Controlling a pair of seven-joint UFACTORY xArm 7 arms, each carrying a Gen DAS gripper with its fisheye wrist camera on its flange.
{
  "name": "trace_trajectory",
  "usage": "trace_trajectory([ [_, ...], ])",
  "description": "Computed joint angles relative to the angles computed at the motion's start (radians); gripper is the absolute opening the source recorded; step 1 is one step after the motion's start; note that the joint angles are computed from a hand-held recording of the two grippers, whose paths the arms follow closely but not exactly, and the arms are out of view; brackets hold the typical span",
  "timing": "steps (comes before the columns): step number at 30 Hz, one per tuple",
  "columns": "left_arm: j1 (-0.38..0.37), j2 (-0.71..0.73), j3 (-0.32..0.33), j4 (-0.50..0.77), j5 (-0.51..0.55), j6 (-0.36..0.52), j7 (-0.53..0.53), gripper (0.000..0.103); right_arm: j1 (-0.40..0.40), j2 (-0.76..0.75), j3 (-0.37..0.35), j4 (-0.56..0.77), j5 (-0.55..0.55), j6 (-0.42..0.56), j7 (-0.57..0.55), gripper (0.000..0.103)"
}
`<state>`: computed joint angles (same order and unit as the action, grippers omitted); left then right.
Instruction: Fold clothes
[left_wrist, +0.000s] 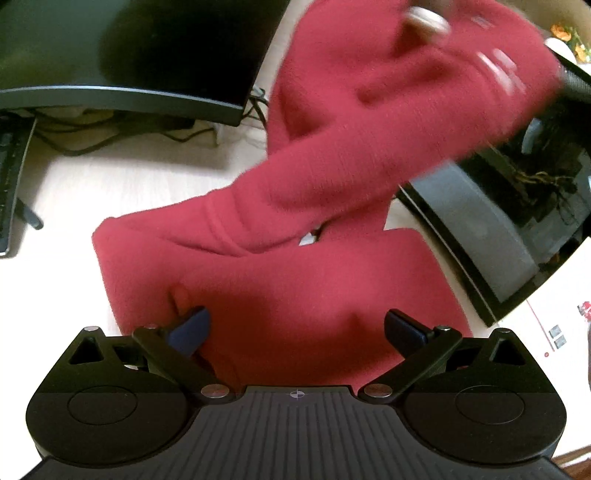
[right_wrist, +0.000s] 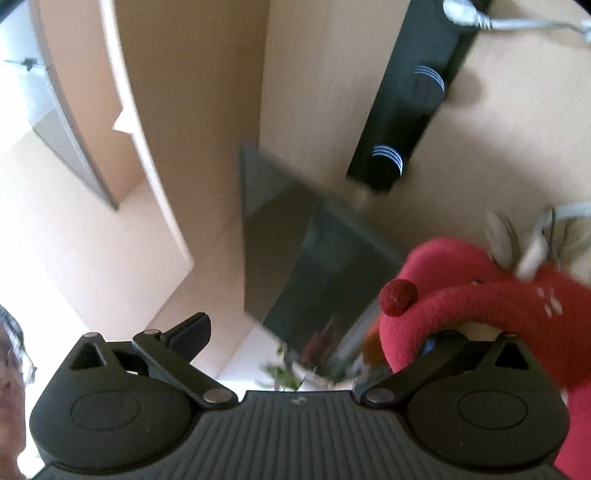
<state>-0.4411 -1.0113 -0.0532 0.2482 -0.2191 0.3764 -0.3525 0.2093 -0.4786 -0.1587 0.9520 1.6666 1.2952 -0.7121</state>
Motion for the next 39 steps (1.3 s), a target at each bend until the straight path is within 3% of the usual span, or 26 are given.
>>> trace_trajectory([
  [2, 0.01, -0.053, -0.006, -0.004, 0.006, 0.046, -0.009, 0.102, -0.013, -0.111, 0.006, -0.107, -0.053, -0.007, 0.042, 0.103],
  [7, 0.079, -0.295, -0.005, -0.025, 0.035, 0.278, -0.034, 0.102, -0.043, -0.367, 0.026, -0.368, -0.196, -0.089, 0.212, 0.103],
  [12, 0.167, -0.442, 0.018, 0.004, 0.046, 0.435, -0.049, 0.102, -0.108, -0.601, 0.166, -0.519, -0.53, -0.19, 0.371, 0.103],
  [16, 0.144, -0.356, -0.002, 0.052, 0.021, 0.332, -0.013, 0.102, -0.118, -0.725, 0.317, -0.543, -0.779, -0.23, 0.401, 0.103],
  [19, 0.098, -0.26, -0.017, 0.083, -0.021, 0.249, -0.021, 0.102, -0.086, -0.762, 0.36, -0.572, -0.859, -0.251, 0.412, 0.103],
  [25, -0.03, -0.055, 0.002, 0.13, -0.115, 0.088, -0.034, 0.102, -0.007, -0.701, 0.363, -0.576, -0.9, -0.339, 0.442, 0.103],
  [28, -0.02, -0.002, -0.022, 0.152, -0.097, 0.066, -0.045, 0.101, 0.035, -0.677, 0.318, -0.57, -0.939, -0.344, 0.439, 0.103],
  [30, 0.007, 0.006, -0.045, 0.159, -0.062, 0.078, -0.051, 0.095, 0.058, -0.662, 0.264, -0.549, -0.96, -0.334, 0.445, 0.103],
  [31, 0.02, -0.001, -0.052, 0.158, -0.045, 0.094, -0.053, 0.08, 0.068, -0.66, 0.236, -0.539, -0.965, -0.34, 0.448, 0.103],
  [33, 0.048, -0.025, -0.067, 0.15, -0.01, 0.137, -0.061, 0.071, 0.075, -0.702, 0.212, -0.535, -0.977, -0.423, 0.439, 0.103],
  [39, 0.113, -0.154, -0.112, 0.085, 0.077, 0.305, -0.104, 0.073, 0.054, -0.608, 0.291, -0.49, -1.125, -0.781, 0.367, 0.091],
])
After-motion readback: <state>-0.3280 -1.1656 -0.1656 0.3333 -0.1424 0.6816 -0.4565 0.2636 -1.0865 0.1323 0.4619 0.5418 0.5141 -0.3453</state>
